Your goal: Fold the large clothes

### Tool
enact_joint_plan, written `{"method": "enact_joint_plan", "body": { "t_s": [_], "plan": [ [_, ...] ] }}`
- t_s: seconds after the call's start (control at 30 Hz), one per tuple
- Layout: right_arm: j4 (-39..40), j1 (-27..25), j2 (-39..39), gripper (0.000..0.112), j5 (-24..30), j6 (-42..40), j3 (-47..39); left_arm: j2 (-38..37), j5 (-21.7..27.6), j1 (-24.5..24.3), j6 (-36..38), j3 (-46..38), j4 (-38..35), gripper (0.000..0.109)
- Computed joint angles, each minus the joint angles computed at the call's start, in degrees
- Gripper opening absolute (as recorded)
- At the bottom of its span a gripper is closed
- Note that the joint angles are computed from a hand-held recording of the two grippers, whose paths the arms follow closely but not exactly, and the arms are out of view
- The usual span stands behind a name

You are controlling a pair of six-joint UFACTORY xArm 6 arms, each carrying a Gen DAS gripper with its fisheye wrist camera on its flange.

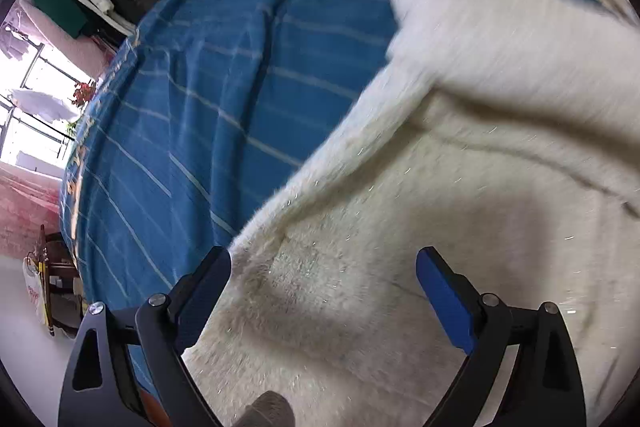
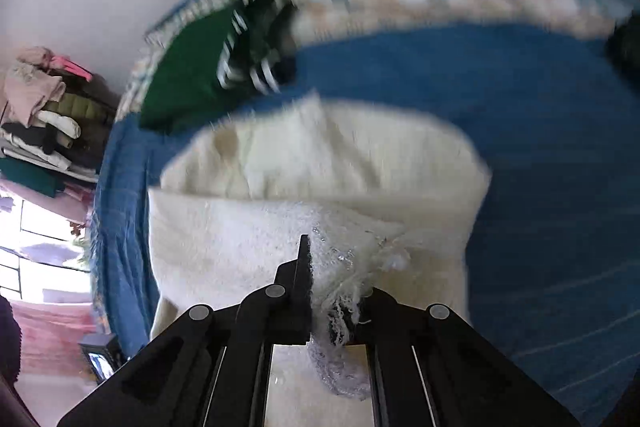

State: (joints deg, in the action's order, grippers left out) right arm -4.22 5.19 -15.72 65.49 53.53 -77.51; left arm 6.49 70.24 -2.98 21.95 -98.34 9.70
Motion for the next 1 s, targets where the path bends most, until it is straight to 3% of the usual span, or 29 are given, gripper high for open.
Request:
{"method": "enact_joint_plan", "body": {
  "t_s": [0.07,0.13,0.2,0.27,0.33,0.47,0.5,0.63,0.67,0.73,0.87,1.0],
  "plan": [
    [-0.8,-0.2,3.9,0.005,6.2,-3.9,-2.5,0.6,0.6,0.2,0.1,0.3,-0.6,0.095],
    [6.4,-3.2,3.8,0.006,9.2,-6.2,0.6,0.0,-1.5,-0.3,-0.2,2.6,0.2,0.102],
    [10.5,-5.3,1.2,0.015,11.2,-4.3,3.8,-0.4,-3.4,-0.6,-0.7,4.1,0.5,0.103],
    [9.4,-5.5,-3.6,0.040,11.8,-0.9,5.9,-0.6,-4.6,-0.3,-1.5,5.1,-1.0,0.103],
    [7.2,-4.7,-6.4,0.054,15.6,2.0,5.9,0.1,-4.4,0.4,-2.1,4.4,-3.3,0.103],
    [8.7,-4.1,-5.3,0.054,27.1,-1.4,6.3,2.0,-0.2,0.1,-2.0,0.5,-3.6,0.103],
    [10.0,-4.3,-5.1,0.054,27.3,-2.8,7.7,2.2,0.8,-0.4,-2.7,-0.5,-2.7,0.103],
    [14.1,-5.0,-4.7,0.052,19.9,-8.1,13.1,2.0,4.4,-2.6,-4.8,-3.8,-2.5,0.103],
    [13.5,-4.9,-4.0,0.036,18.2,-9.2,13.4,1.2,4.9,-3.9,-5.2,-3.8,-3.2,0.103],
    [13.0,-5.0,-4.3,0.016,15.9,-10.1,14.4,0.3,4.8,-6.1,-5.8,-2.4,-2.6,0.103],
    [14.6,-9.8,-17.4,0.011,9.0,0.6,26.5,-1.2,0.6,-12.1,-10.1,5.4,8.9,0.103],
    [25.7,-18.7,-31.4,0.009,4.1,3.3,41.4,-1.3,1.3,-11.6,-15.4,5.4,7.5,0.103]
  ]
}}
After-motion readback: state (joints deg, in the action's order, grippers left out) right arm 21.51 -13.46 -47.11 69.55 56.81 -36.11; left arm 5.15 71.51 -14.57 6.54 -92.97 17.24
